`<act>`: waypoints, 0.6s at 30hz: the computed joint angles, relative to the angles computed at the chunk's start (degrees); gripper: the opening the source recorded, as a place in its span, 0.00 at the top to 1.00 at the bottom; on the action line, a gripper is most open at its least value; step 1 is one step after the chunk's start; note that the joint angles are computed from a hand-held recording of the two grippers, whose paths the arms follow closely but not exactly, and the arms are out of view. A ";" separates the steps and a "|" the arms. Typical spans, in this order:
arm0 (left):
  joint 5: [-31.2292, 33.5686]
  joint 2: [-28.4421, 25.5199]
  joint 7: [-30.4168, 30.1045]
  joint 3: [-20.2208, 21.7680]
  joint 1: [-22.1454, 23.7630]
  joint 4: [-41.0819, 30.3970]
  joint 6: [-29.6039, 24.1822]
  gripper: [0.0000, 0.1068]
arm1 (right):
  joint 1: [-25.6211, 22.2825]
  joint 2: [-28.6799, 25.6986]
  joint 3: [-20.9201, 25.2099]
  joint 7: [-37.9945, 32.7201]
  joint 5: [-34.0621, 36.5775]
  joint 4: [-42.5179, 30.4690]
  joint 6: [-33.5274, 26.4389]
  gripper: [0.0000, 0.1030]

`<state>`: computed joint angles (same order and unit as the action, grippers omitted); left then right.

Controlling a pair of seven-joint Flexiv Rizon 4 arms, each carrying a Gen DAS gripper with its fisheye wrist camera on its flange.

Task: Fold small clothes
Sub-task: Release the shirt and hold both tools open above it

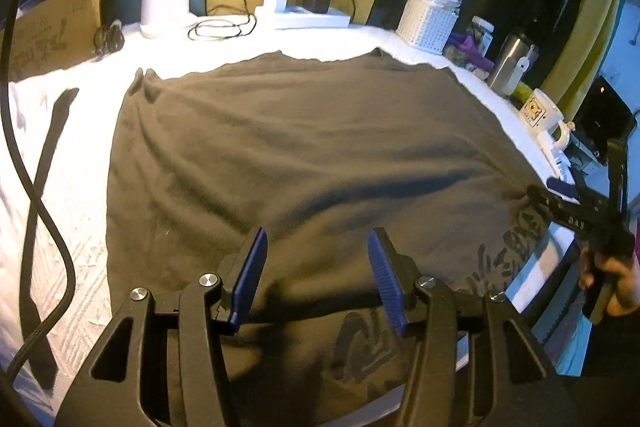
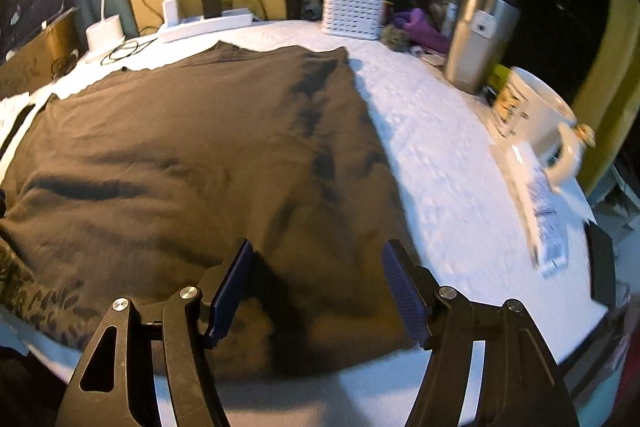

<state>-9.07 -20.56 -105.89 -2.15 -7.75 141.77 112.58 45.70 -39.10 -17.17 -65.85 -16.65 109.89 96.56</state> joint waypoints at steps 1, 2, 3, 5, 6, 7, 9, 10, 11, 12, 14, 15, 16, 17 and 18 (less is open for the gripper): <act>-0.54 0.09 0.43 0.66 -1.03 -0.28 0.05 0.51 | 0.50 0.40 -0.77 0.21 0.43 0.96 0.76 0.29; -1.16 0.12 0.92 1.23 -2.04 -0.62 -0.02 0.51 | 0.76 0.77 -1.21 0.27 0.95 1.79 1.40 0.29; -1.74 0.12 1.45 1.74 -2.95 -0.89 -0.09 0.51 | 0.76 1.25 -1.34 0.25 1.59 2.71 2.01 0.28; -3.30 0.10 3.02 3.15 -5.28 -1.54 -0.29 0.51 | 0.29 2.05 -0.91 -0.02 2.82 4.15 2.73 0.27; -3.95 0.09 3.68 3.55 -6.07 -1.79 -0.36 0.51 | -0.44 2.43 -0.10 -0.21 3.32 4.70 2.82 0.27; -4.54 0.10 4.21 3.77 -6.64 -2.02 -0.49 0.51 | -1.65 2.75 1.27 -0.42 3.66 5.06 2.78 0.27; -5.40 0.12 4.83 3.89 -7.24 -2.14 -0.51 0.51 | -4.79 3.23 4.83 -0.63 4.02 5.36 2.34 0.27; -5.87 0.11 5.19 4.07 -7.60 -2.22 -0.56 0.51 | -6.73 3.43 7.02 -0.66 4.05 5.34 1.94 0.27; -6.36 0.11 5.61 4.32 -7.97 -2.25 -0.64 0.51 | -9.21 3.58 9.81 -0.75 3.90 5.16 1.37 0.27; -7.02 0.08 6.04 4.73 -8.55 -2.31 -0.71 0.51 | -11.87 3.61 12.81 -0.87 3.70 4.92 0.94 0.27; -8.35 0.04 6.74 5.47 -9.34 -2.22 -0.80 0.51 | -15.11 3.51 16.63 -0.86 3.43 4.57 0.60 0.26; -8.98 0.07 6.99 5.78 -9.57 -2.12 -0.88 0.51 | -17.65 3.26 19.64 -1.04 3.17 4.03 0.04 0.26; -9.50 0.12 7.13 5.97 -9.57 -1.99 -0.92 0.51 | -20.11 2.87 22.62 -1.28 2.93 3.40 -0.50 0.26; -9.81 0.22 7.26 6.03 -9.41 -1.83 -0.93 0.51 | -22.03 2.41 25.01 -1.47 2.77 2.79 -0.96 0.26; -10.30 0.27 7.48 6.28 -9.56 -1.74 -0.92 0.51 | -22.37 2.13 25.70 -1.35 2.72 2.43 -1.03 0.26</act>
